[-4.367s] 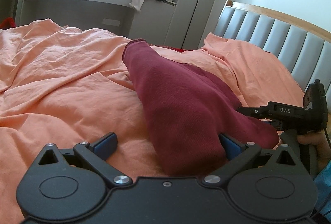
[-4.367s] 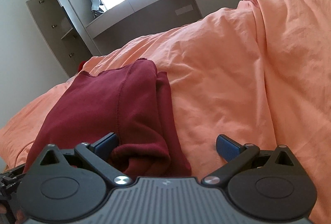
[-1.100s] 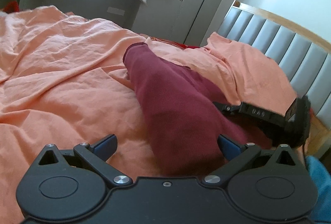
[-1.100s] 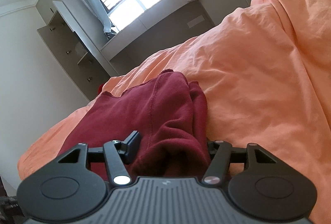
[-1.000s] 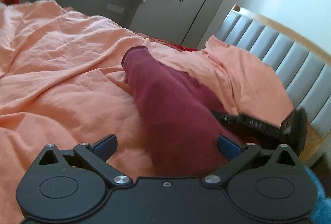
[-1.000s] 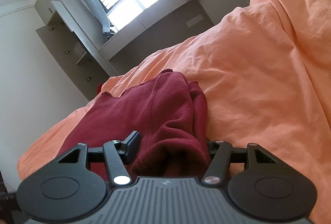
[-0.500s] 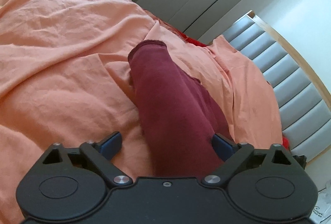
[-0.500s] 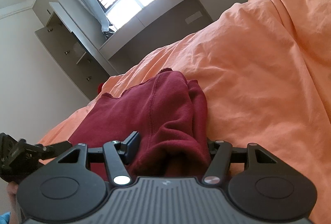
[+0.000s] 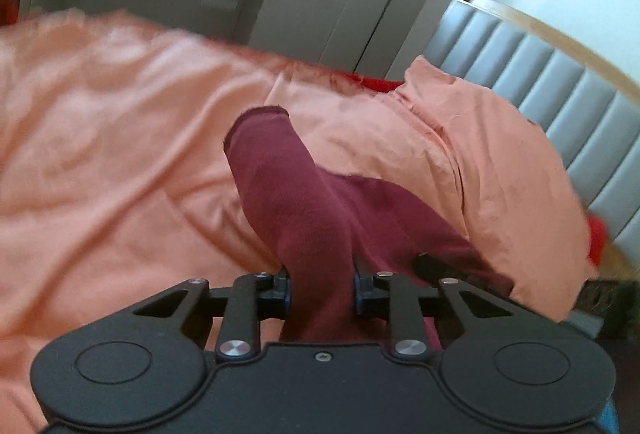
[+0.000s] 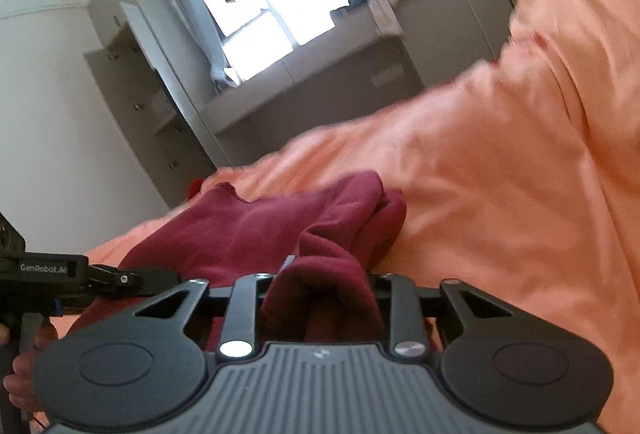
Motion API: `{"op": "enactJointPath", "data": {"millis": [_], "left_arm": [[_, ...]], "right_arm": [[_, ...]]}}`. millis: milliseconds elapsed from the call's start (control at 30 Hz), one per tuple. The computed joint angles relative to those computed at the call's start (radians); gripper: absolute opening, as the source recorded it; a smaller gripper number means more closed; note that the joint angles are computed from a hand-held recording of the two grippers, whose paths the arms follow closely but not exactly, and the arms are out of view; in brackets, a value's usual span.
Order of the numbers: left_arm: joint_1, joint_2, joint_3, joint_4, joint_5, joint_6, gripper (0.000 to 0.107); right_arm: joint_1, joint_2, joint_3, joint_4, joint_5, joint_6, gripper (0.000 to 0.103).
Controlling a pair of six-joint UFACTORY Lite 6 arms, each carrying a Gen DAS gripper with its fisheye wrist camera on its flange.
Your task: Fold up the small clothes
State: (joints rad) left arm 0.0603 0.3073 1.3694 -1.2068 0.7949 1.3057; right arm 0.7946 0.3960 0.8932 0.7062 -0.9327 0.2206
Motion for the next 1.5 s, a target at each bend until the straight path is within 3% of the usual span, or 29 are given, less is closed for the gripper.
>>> {"op": "enactJointPath", "data": {"millis": [133, 233, 467, 667, 833, 900, 1067, 1233, 1400, 1500], "left_arm": [[-0.017, -0.1, -0.052, -0.068, -0.111, 0.207, 0.028], [-0.003, -0.104, -0.03, -0.063, -0.15, 0.247, 0.028], [0.067, 0.052, 0.059, 0.007, -0.122, 0.127, 0.031], [0.097, 0.082, 0.018, -0.07, -0.127, 0.139, 0.039], [0.071, 0.014, -0.056, -0.099, -0.21, 0.168, 0.049], [0.058, -0.024, -0.096, -0.118, -0.261, 0.197, 0.059], [0.051, -0.15, -0.22, -0.21, -0.338, 0.315, 0.08], [0.115, -0.26, -0.294, -0.206, -0.253, 0.285, 0.089], [0.148, -0.42, -0.398, -0.233, -0.241, 0.308, 0.099], [0.202, -0.527, -0.469, -0.264, -0.198, 0.344, 0.102]], "right_arm": [[0.031, 0.03, 0.072, 0.033, -0.073, -0.113, 0.027], [0.025, 0.089, 0.181, 0.032, -0.073, -0.189, 0.027], [0.0, 0.23, 0.406, 0.073, 0.093, -0.311, 0.029], [-0.006, 0.255, 0.425, 0.133, 0.15, -0.363, 0.044], [0.012, 0.249, 0.422, 0.198, 0.133, -0.429, 0.056], [0.016, 0.254, 0.433, 0.23, 0.129, -0.456, 0.066], [0.031, 0.231, 0.404, 0.287, 0.097, -0.481, 0.082], [0.068, 0.187, 0.34, 0.317, 0.022, -0.449, 0.09], [0.151, 0.116, 0.242, 0.342, -0.111, -0.437, 0.103], [0.209, 0.068, 0.18, 0.35, -0.188, -0.438, 0.103]]}}
